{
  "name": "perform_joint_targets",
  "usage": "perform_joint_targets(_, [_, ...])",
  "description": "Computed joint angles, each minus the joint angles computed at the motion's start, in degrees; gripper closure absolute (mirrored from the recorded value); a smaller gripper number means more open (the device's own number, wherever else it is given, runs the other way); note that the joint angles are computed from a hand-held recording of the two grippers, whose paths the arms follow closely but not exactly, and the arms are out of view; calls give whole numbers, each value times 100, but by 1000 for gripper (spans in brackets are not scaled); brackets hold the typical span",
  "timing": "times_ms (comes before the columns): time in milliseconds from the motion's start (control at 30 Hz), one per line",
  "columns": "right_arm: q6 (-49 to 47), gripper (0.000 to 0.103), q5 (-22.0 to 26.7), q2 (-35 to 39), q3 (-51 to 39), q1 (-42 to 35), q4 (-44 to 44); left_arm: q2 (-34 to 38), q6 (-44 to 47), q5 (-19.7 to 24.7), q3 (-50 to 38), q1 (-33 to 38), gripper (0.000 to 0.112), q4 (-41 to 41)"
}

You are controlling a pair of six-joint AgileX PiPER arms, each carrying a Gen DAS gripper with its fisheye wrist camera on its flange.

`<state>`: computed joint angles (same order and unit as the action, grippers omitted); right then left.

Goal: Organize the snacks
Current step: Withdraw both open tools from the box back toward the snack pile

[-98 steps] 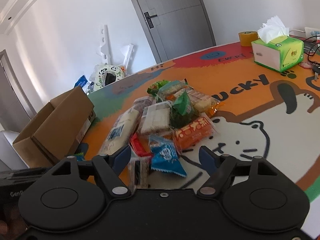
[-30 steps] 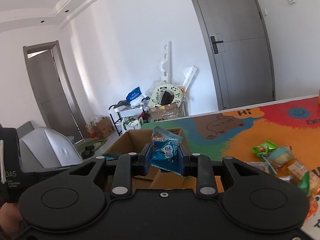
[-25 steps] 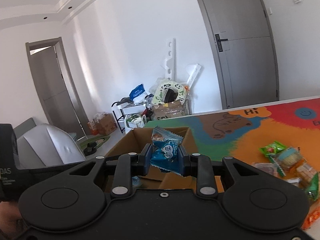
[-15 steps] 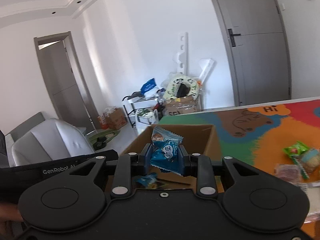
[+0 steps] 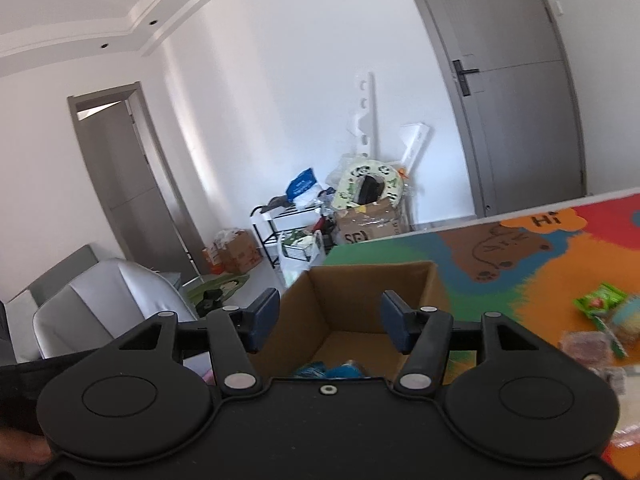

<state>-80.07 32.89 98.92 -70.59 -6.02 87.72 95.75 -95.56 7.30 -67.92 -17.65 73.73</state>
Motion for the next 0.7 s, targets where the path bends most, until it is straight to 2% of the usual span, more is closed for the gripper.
perform_joint_targets(133, [78, 38, -77, -209, 275, -204, -149, 9, -305, 22, 6, -195, 29, 353])
perform_joint_targets(267, [151, 35, -123, -434, 569, -451, -328, 8, -741, -86, 68, -323, 27, 840])
perform_joint_targets(400, [126, 31, -115, -651, 891, -758, -352, 61, -241, -120, 26, -505, 27, 386])
perform_joint_targets(533, [25, 21, -92, -830, 1147, -1025, -310, 46, -123, -132, 42, -702, 26, 304])
perform_joint_targets(700, [-137, 13, -43, -1055, 1437, -1346, -227, 19, -824, -81, 122, -990, 22, 1118])
